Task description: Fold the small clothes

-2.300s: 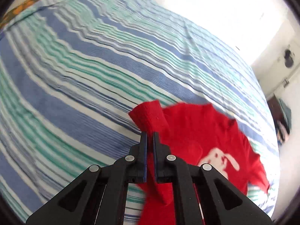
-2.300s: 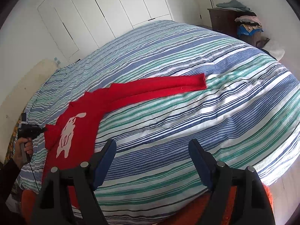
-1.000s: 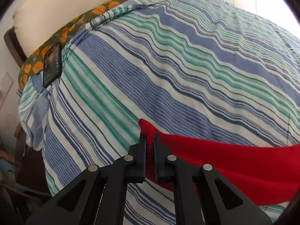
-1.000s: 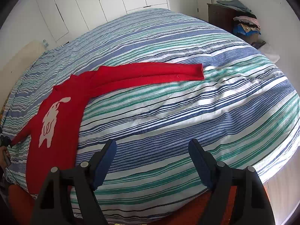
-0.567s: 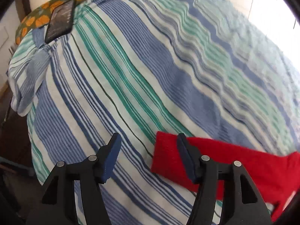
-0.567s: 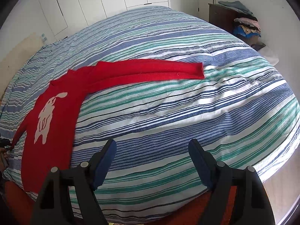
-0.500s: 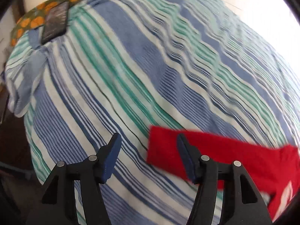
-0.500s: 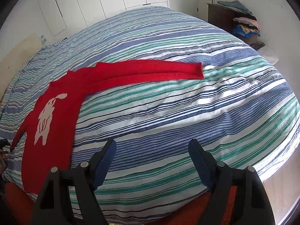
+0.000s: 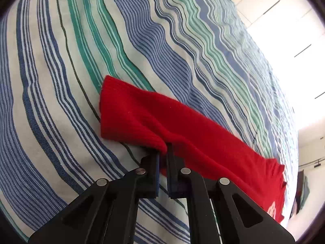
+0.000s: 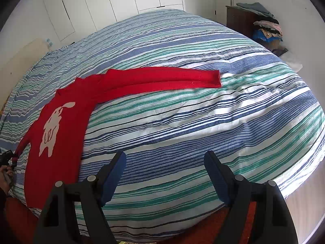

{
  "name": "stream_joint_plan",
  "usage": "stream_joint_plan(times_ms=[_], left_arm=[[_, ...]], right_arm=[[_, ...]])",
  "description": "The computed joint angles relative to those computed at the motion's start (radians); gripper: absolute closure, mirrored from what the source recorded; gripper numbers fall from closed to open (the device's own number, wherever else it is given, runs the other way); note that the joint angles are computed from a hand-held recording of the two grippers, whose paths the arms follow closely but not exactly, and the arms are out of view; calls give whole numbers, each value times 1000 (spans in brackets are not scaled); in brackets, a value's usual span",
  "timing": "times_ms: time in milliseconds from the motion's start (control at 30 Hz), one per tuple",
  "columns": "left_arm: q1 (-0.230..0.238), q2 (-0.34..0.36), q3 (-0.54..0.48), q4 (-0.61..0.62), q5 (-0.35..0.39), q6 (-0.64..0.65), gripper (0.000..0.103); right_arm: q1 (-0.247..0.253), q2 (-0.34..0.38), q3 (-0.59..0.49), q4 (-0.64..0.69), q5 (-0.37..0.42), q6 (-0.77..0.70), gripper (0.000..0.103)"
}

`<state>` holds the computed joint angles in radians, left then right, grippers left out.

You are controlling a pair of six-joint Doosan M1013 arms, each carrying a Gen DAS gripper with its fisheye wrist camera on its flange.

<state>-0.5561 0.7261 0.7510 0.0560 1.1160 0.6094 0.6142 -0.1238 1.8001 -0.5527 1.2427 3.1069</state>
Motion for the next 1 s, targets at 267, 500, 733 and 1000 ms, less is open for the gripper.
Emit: stream_joint_plan(times_ms=[267, 500, 733, 1000], left_arm=[[-41, 72, -155, 178, 305, 134, 96], [-54, 95, -208, 211, 388, 139, 40], [-119, -44, -27, 248, 302, 170, 22], [-283, -141, 90, 45, 75, 592, 22]], right_arm=[[1, 2, -2, -3, 3, -1, 25], [-3, 3, -2, 5, 3, -15, 25], [-27, 3, 1, 53, 10, -22, 23], [16, 87, -105, 122, -144, -285, 24]])
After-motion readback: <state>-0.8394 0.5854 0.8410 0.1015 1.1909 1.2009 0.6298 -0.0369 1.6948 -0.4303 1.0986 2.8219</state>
